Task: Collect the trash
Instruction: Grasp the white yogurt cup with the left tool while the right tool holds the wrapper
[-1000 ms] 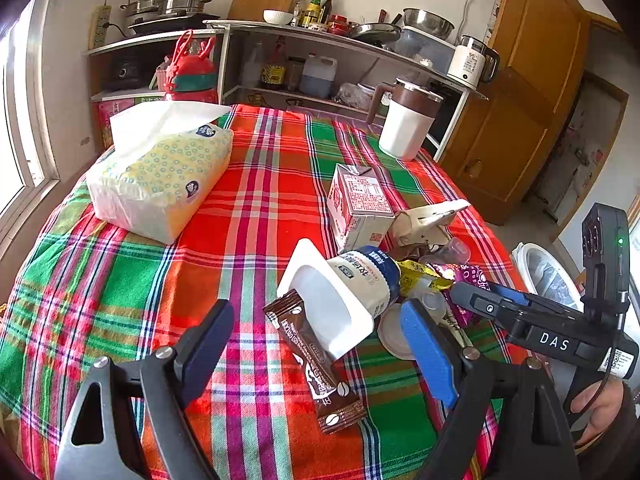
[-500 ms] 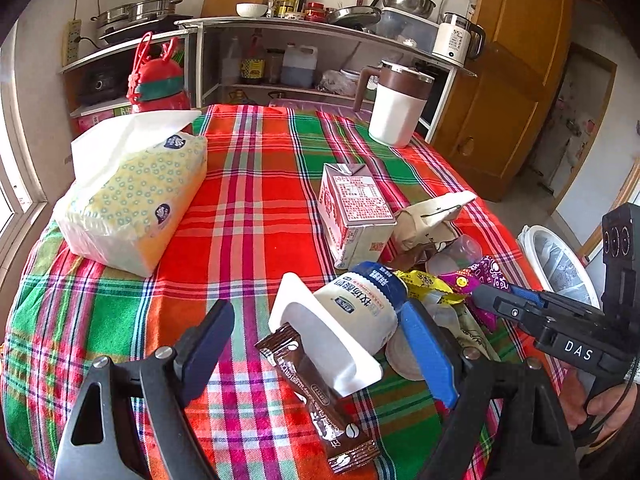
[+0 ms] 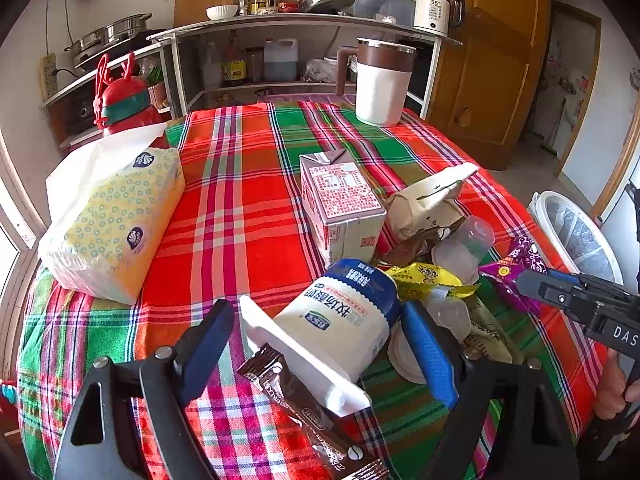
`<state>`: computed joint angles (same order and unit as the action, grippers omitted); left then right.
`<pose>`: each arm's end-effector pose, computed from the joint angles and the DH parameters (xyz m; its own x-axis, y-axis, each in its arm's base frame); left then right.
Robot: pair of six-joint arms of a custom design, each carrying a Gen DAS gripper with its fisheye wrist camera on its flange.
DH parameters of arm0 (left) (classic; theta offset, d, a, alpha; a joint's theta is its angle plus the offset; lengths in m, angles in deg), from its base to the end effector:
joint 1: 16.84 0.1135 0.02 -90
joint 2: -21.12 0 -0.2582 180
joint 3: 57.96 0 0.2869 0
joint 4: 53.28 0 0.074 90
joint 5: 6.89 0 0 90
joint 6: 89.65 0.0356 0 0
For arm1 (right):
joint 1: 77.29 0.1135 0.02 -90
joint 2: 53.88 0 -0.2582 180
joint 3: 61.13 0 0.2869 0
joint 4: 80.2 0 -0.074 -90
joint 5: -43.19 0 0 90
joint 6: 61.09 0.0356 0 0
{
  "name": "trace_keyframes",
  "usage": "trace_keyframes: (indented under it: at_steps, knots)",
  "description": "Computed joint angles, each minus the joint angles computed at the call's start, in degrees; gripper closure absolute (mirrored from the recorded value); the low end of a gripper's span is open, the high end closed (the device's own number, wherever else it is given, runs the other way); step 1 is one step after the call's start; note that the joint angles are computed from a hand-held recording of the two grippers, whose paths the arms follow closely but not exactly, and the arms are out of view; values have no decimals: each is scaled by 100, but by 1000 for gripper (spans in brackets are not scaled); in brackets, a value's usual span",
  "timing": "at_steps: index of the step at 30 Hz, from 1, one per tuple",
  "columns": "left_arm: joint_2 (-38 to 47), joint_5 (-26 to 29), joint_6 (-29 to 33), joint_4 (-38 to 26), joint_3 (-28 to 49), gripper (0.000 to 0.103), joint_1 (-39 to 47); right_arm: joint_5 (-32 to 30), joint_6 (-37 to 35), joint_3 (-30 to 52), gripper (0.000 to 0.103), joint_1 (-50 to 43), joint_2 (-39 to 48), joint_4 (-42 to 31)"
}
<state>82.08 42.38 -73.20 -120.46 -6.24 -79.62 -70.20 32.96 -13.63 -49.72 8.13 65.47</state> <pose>0.1128 -0.1686 0.1950 -0.7050 -0.2183 -0.6748 -0.2554 0.9657 -0.0456 0.2122 0.1267 0.1893 -0.7121 -0.2987 -0.6354 -0.6076 0.7156 0.3446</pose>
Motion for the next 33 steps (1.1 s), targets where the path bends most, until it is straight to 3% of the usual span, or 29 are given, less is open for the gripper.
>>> trace_keyframes:
  at_steps: [5, 7, 16, 33]
  knots:
    - [-49, 24, 136, 92, -40, 17, -3, -45, -12, -48, 78, -42, -87, -51]
    - [-155, -22, -25, 35, -76, 24, -63, -83, -1, -55, 78, -77, -93, -57]
    - [-222, -87, -442, -201, -34, 25, -228, -161, -37, -111, 78, -182, -180, -101]
    - [-79, -774, -1536, -920, 546, 27, -899, -470, -95, -171, 78, -564, -582, -252]
